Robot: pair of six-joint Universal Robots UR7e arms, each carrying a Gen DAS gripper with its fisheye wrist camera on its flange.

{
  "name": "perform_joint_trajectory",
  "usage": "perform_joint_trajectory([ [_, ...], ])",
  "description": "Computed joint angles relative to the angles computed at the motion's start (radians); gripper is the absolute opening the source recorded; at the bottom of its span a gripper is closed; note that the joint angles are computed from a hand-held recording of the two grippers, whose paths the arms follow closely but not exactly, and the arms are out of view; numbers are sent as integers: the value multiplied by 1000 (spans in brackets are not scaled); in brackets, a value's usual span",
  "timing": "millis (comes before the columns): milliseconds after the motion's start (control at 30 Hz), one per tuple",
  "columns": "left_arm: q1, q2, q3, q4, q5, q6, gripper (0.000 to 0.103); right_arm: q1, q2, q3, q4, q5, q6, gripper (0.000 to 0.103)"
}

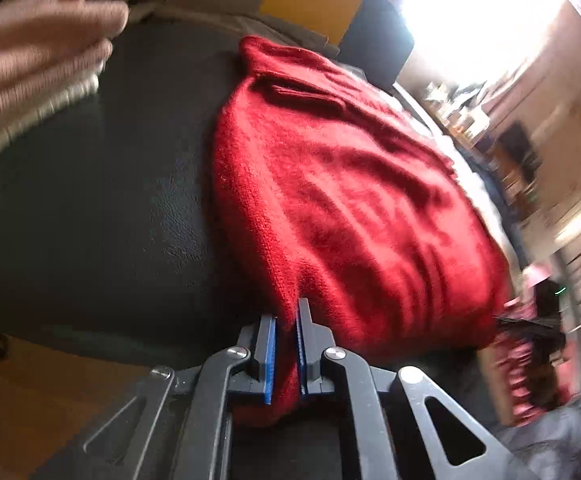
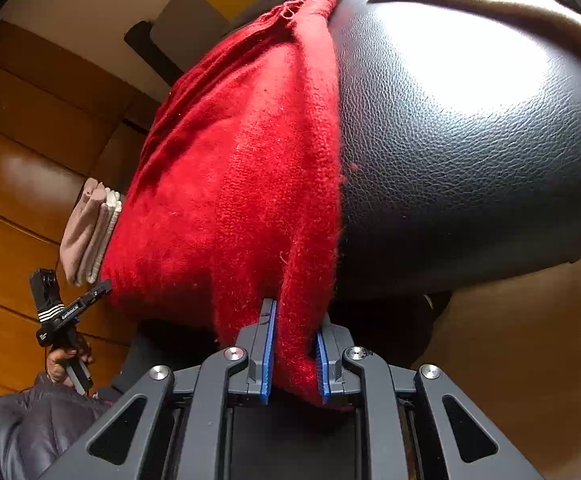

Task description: Fold clothes

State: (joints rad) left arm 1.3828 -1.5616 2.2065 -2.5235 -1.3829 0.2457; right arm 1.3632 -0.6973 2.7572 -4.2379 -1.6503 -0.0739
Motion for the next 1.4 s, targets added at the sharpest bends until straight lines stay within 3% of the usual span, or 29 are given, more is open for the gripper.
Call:
perform_joint_trajectory([
  [67,18,-1,-20,37,-60,9,7,-25,9,12,-23,58,2,15],
  [200,84,20,-93,124,-304,38,7,-75,14,36,-69,247,-10,12],
  [433,116,96,-207,158,-531,68,7,-111,-78,-21,45,517,6,12],
  [600,115,207,-316,96,-649,27,7,-92,-165,-122,173,548,64,12],
  [767,85,335,-456,73,-677,10,7,-66,-235,-260,287,531,128,11],
  [933,64,485,-623,75,-641,-27,7,-37,-315,-379,485,482,139,15],
  [1033,69,523,-662,111,-608,-36,7,0,-377,-403,680,404,66,16],
  [1100,76,526,-658,118,-596,-33,7,21,-408,-392,797,367,36,26],
  [1133,81,521,-650,116,-589,-31,7,22,-415,-382,838,363,31,38],
  [1200,91,509,-632,112,-583,-37,7,80,-400,-357,810,231,17,53],
  [1333,93,468,-591,114,-558,-31,7,244,-310,-396,781,-72,-82,63],
  [1400,93,443,-572,126,-541,-23,7,289,-271,-447,832,-172,-158,66],
])
